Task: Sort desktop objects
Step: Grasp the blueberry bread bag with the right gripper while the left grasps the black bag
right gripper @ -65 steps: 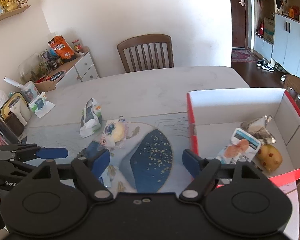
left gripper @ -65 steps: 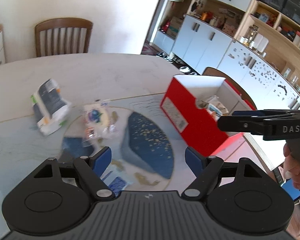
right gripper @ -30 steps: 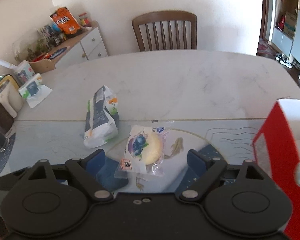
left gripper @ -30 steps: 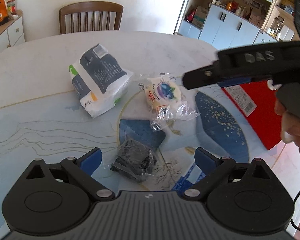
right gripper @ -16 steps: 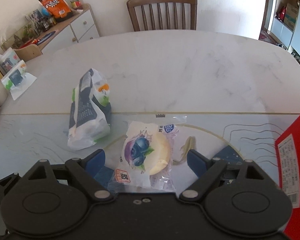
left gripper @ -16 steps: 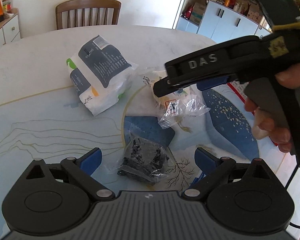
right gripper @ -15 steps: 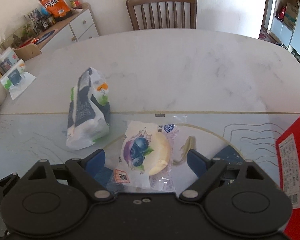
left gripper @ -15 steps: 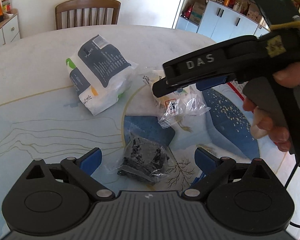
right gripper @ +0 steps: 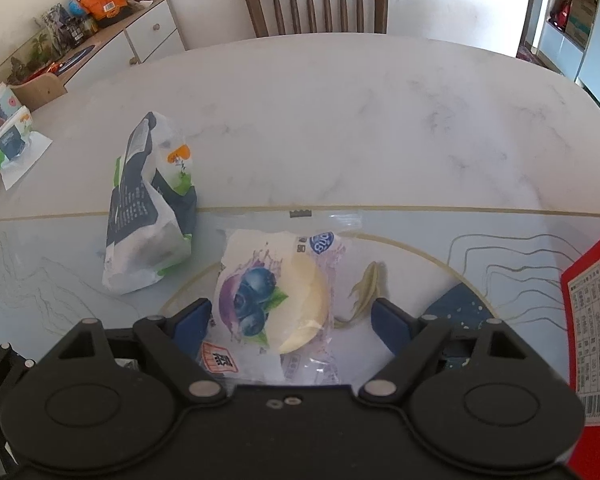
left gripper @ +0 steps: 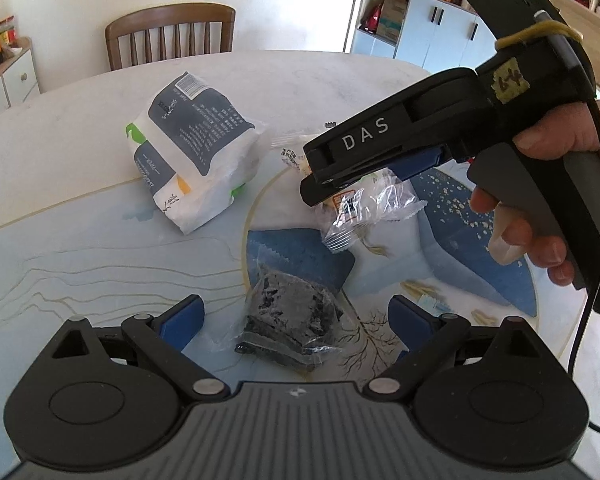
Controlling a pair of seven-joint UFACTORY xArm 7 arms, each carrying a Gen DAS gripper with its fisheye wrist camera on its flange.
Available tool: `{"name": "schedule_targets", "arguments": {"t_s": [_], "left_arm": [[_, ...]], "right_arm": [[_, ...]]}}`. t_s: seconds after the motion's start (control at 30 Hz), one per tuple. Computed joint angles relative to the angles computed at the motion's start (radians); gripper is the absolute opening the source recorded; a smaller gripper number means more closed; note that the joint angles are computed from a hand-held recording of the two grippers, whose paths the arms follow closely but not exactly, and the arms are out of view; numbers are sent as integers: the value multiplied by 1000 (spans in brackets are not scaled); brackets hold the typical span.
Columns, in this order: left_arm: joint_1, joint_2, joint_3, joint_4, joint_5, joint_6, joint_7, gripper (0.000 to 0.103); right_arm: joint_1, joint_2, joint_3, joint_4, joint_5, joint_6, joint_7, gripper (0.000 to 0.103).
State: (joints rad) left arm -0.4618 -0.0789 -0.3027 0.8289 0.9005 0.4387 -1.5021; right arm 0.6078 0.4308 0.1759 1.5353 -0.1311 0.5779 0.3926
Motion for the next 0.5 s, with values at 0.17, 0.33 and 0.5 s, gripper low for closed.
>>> {"name": "schedule_targets", "arguments": {"t_s": [0.17, 0.33, 0.5], "left_arm": [[-2, -5, -3, 0, 19, 13, -16, 89], [1, -16, -6, -4, 22, 30, -26, 66], [7, -24, -10, -7, 11, 30, -31, 49]], "right_arm": [[-2, -2, 2, -1, 0, 2, -14, 80], [-1, 0, 1, 6, 0, 8, -15, 66], [-16, -20, 11, -17, 24, -8, -35, 53]]}}
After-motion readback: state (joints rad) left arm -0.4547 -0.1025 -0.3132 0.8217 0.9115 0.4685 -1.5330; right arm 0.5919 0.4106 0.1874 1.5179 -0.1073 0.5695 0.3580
